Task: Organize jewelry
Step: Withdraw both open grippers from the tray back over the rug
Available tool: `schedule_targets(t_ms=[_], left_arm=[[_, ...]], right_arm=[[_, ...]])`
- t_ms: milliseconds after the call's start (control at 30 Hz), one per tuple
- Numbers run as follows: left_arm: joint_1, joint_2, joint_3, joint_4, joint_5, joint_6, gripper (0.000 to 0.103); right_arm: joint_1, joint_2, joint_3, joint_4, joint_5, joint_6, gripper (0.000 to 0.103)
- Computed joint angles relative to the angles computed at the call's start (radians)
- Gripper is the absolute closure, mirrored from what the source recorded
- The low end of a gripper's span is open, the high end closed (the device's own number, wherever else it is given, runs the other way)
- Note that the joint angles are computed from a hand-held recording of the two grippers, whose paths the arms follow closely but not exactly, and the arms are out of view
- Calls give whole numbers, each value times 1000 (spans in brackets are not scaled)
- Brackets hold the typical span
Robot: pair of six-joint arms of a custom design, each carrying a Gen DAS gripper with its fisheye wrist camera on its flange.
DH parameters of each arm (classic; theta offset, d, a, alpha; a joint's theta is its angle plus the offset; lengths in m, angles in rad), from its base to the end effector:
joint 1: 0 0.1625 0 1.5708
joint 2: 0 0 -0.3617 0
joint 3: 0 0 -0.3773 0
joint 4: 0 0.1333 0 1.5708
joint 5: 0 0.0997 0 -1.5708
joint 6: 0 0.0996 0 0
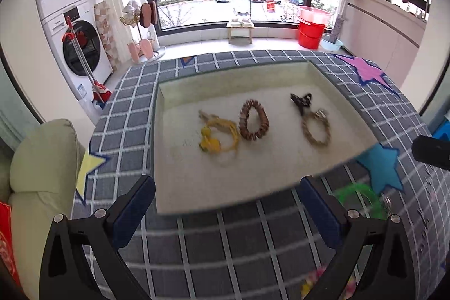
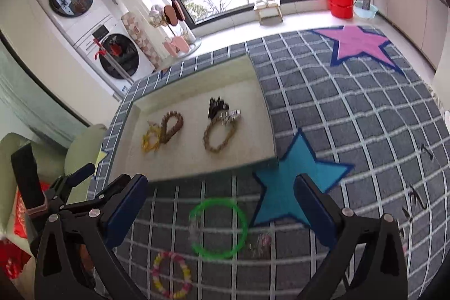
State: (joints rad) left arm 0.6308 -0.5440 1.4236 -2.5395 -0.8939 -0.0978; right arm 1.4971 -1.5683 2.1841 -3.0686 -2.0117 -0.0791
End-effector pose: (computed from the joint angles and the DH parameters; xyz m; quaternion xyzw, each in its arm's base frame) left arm -0.4145 -0.5451 -0.0095 0.3717 0.8661 -0.2010 0.2672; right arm 0.0580 -0.4473 0.3260 -0.0910 -0.8827 0.4002 0.2290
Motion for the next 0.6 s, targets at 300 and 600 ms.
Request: schedule_targets(t_ms=[300,600], left_arm=[[-14,-147,216,-14,-71,-75,0],[-38,-183,311,-1,-112,-104,0]], right_arm=[[18,-78,124,23,-23,-3,0],[37,-96,229,-2,-116,-7,0]])
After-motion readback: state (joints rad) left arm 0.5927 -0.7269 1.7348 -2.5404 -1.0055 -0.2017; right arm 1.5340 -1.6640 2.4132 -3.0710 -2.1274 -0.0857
